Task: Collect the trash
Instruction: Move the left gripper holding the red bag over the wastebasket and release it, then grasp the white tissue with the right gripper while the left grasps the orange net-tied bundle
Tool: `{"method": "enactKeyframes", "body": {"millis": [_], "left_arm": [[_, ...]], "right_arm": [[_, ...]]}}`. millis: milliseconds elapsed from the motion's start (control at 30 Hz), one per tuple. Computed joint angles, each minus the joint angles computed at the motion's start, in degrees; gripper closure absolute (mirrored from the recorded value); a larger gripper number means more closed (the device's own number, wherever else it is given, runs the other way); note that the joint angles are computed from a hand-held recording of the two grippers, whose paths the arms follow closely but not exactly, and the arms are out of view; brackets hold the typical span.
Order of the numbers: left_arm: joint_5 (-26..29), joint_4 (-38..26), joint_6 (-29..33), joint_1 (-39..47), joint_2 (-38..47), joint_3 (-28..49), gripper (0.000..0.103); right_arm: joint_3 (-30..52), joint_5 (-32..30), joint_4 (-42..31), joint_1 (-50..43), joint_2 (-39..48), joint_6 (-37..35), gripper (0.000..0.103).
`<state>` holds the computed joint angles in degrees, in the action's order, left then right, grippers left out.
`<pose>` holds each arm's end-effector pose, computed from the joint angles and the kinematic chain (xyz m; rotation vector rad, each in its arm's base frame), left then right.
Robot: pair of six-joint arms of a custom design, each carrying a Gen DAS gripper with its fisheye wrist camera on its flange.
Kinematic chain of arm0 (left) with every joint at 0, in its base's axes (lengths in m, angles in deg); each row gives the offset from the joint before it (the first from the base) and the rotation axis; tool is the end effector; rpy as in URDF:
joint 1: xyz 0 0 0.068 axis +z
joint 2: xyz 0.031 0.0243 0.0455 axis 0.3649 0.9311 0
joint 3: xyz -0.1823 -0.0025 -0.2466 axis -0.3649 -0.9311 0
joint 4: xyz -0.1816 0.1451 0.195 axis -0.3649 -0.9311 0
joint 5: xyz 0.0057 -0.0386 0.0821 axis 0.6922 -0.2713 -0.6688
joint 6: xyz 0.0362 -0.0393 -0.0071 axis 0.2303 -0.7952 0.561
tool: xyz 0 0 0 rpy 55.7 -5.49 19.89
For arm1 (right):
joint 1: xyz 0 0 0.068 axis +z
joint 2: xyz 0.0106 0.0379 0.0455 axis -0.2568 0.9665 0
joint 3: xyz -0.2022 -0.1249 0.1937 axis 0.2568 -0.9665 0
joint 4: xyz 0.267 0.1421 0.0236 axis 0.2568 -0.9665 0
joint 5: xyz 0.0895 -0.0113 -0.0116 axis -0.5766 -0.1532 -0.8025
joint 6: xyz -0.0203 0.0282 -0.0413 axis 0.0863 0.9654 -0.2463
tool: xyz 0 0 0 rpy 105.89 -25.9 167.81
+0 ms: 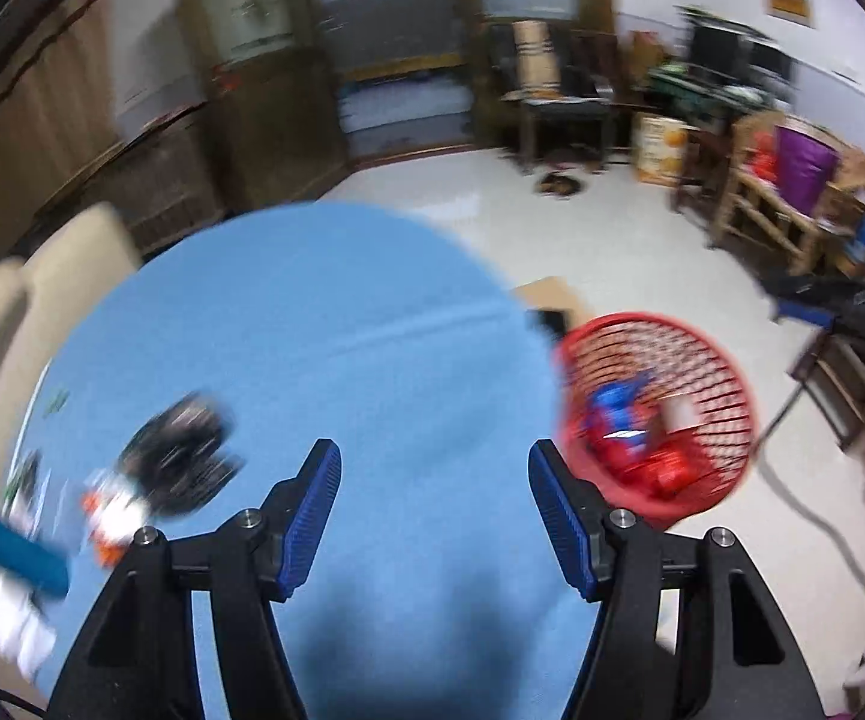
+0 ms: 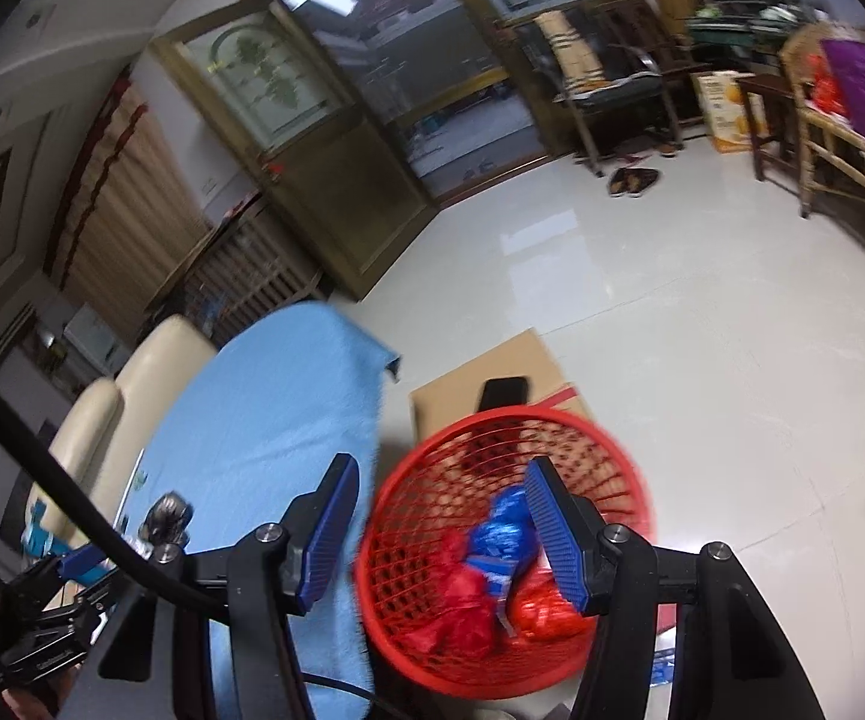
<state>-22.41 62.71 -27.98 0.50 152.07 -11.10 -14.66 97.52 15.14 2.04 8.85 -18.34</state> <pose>0.3587 -0.1491 0.2027 1.2195 2.1197 -0.3138 0.1760 0.0339 0.1703 1.1241 1.9111 0.1163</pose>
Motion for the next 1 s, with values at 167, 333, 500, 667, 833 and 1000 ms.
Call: {"method": "enactKeyframes", "body": {"millis": [167, 333, 500, 667, 833, 1000], "left_arm": [[-1.0, 0.8, -1.2, 12.3, 7.0, 5.1, 0.037], [-2.7, -0.6, -4.5, 21.3, 15.8, 13.9, 0.037], [-2.6, -3.1, -7.1, 26.5, 23.7, 23.5, 0.037], [-1.7, -5.7, -9.0, 28.7, 27.9, 28.5, 0.037], [-1.0, -6.0, -8.4, 31.1, 29.3, 29.2, 0.037], [0.5, -7.5, -7.9, 33.9, 30.6, 31.3, 0.037]], "right_arm": [[8.3, -3.1, 8.7, 1.8, 15.9, -5.5, 0.041], [22.2, -9.7, 13.0, 2.5, 33.1, -14.1, 0.041], [38.0, -19.0, 13.8, 2.6, 48.9, -19.9, 0.04], [58.0, -30.5, 11.5, 4.0, 65.8, -22.7, 0.04], [81.7, -37.5, 4.0, 5.9, 83.2, -24.5, 0.04], [105.4, -41.2, -5.6, 6.1, 98.7, -22.6, 0.04]]}}
